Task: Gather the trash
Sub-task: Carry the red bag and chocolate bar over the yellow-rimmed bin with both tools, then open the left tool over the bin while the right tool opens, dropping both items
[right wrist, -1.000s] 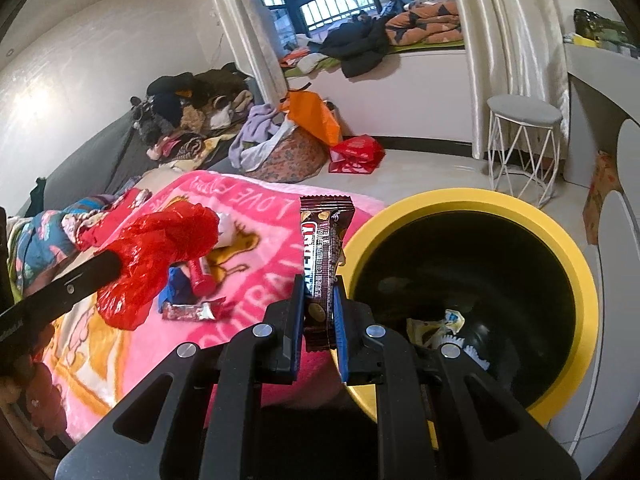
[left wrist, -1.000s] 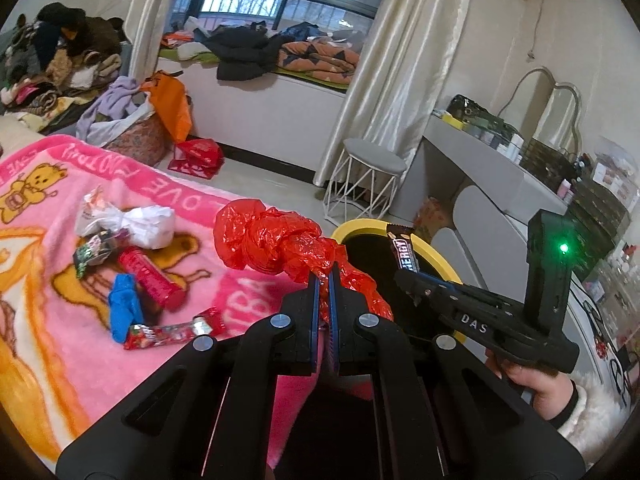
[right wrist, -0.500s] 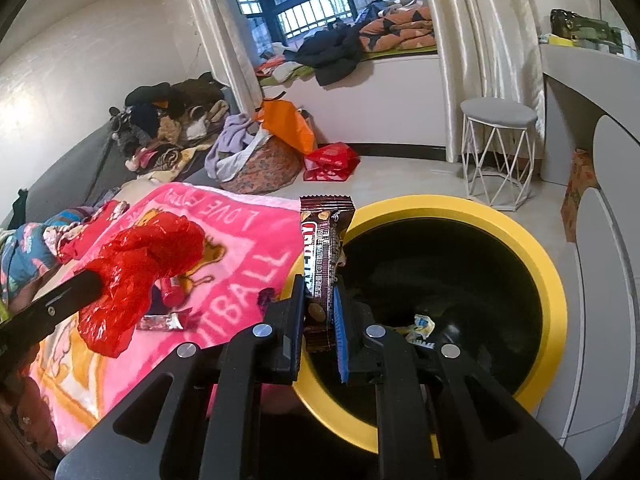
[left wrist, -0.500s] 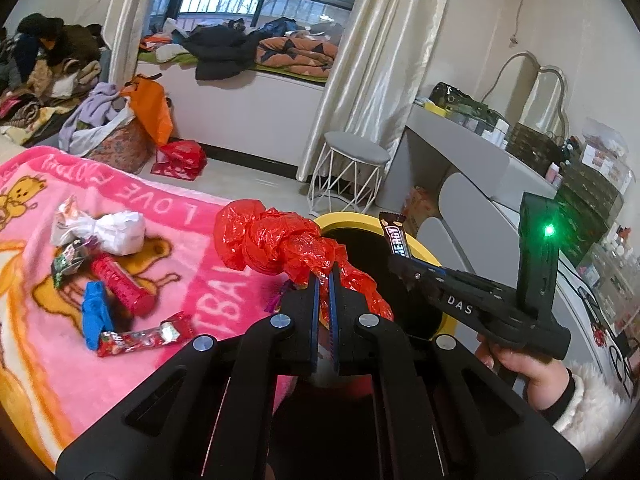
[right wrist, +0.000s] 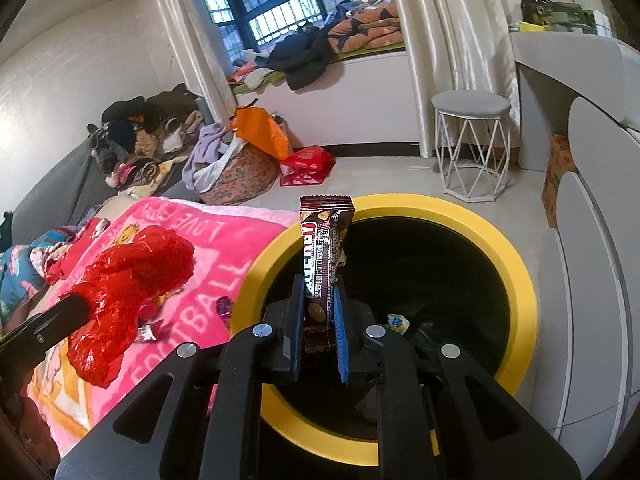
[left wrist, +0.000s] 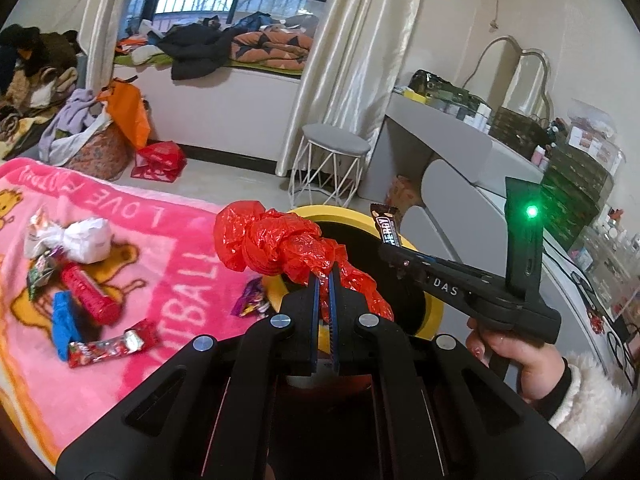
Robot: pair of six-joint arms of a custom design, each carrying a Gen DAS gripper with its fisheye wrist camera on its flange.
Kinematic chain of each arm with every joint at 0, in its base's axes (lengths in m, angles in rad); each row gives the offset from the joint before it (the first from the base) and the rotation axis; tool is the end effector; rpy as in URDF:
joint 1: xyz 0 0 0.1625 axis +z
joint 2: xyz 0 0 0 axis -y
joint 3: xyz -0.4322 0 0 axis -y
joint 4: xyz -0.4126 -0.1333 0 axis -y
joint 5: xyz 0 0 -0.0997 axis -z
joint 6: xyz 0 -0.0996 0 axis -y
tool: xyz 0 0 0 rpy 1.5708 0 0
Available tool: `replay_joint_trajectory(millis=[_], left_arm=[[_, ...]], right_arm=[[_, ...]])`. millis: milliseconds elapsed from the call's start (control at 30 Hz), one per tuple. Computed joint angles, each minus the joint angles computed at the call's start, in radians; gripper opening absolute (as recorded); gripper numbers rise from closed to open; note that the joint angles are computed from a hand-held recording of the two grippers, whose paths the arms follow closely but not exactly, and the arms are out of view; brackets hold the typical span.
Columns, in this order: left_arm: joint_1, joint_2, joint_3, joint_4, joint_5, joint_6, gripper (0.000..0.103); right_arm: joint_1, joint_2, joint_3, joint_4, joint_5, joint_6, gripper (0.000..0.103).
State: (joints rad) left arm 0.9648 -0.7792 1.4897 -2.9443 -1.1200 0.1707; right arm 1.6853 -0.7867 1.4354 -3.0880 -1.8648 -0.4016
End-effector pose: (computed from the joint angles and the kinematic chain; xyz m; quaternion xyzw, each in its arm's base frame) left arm -0.2842 -0.7204 0.1878 0.2817 0.8806 -0.3554 0.1378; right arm 0.1919 -0.7542 0.2338 0.1694 -0.8834 0.3929 0.1911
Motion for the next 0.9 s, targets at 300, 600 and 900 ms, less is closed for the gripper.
replay_joint_trajectory(millis=[300,600,900], left_arm=[[-0.003,0.049,-0.052,0.048,-0.027,0.027,0.002],[-0.001,0.100,-0.109,0.082,-0.040,0.053,0.002],[0.012,0.164,-0.191,0.134,-0.020,0.066,0.003]], right_arm=[[-0.022,-0.003,-0.006,-0.001,-0.020,0.026,0.013],[-0.044,-0.009,-0.008,0.008,-0.025,0.065,0.013],[-0.060,-0.007,-0.027,0.046,-0.025,0.104,0.016]])
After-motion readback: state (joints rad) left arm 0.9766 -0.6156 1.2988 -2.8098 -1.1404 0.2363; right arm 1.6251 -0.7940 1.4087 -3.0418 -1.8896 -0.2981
